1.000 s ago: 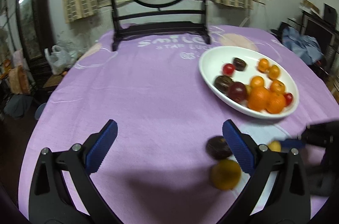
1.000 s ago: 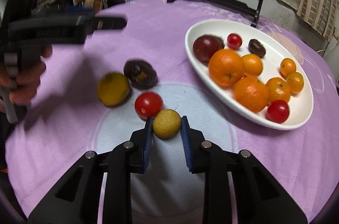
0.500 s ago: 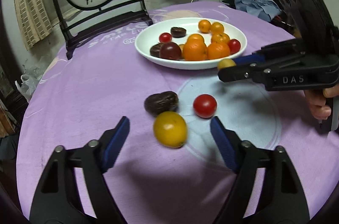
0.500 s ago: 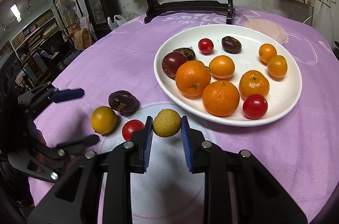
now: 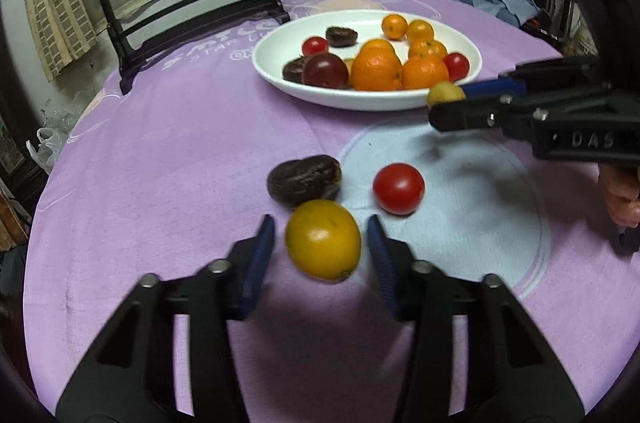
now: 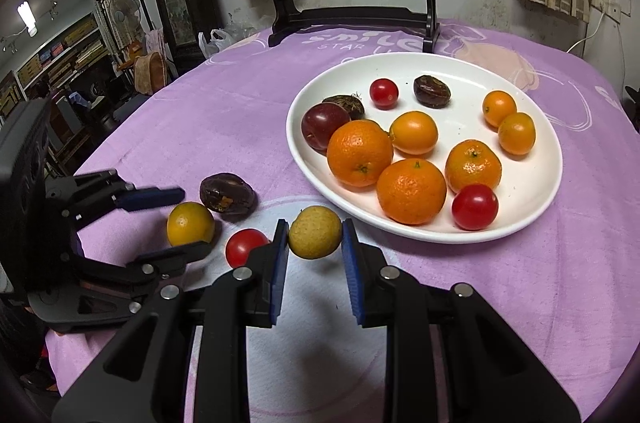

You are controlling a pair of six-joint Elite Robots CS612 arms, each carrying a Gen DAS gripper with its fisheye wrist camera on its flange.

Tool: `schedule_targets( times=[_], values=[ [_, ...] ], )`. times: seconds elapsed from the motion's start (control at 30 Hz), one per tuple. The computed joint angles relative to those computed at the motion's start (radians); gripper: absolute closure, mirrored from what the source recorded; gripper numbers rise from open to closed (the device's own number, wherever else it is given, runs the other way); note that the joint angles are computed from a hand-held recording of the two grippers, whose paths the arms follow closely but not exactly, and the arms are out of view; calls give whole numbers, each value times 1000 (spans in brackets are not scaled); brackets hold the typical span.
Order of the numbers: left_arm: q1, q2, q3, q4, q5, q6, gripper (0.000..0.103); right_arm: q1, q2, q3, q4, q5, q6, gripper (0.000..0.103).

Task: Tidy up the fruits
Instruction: 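Place the yellow fruits on the white plate and open both tools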

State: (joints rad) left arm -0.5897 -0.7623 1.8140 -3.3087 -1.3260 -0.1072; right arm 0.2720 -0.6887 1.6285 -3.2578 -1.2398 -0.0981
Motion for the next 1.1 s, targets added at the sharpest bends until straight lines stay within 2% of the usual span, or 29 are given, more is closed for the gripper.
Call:
schedule_targets(
  times=[0.2, 0.37, 0.43, 0.5, 0.6, 0.7, 0.8, 0.97, 1.0, 1.03, 1.07, 1.1],
  values=[
    [3, -5, 8, -17, -19, -14, 65, -5, -4, 8, -32, 6, 15, 76],
    [9, -14, 24, -142, -47, -40, 65, -19, 2, 15, -136, 18, 82, 76],
    [12, -13, 11, -167, -49, -72, 65, -19, 11, 14, -212, -24, 131, 76],
    [15, -6, -20, -171, -44, -108, 65, -10, 23, 10, -296, -124, 162, 76],
    [20, 13, -86, -135, -51, -154, 65, 2, 45, -12, -374, -234, 167, 76],
    [14, 38, -165, -65, -3, -149, 65, 4, 68, -57, -350, -277, 177, 76],
    [18, 67, -241, -13, -3, -164, 65, -3, 85, -100, -273, -281, 203, 76],
    [22, 105, -328, 65, 7, -167, 65, -14, 96, -126, -218, -276, 237, 76],
    [22, 108, -336, 86, 11, -169, 60, -17, 98, -130, -212, -270, 244, 76],
    [20, 107, -336, 97, 21, -172, 52, -17, 99, -129, -214, -271, 247, 75],
    [17, 104, -330, 97, 35, -176, 26, -16, 98, -126, -222, -280, 248, 67],
    [9, 98, -314, 67, 77, -178, 13, -12, 97, -122, -240, -299, 244, 56]
  ],
)
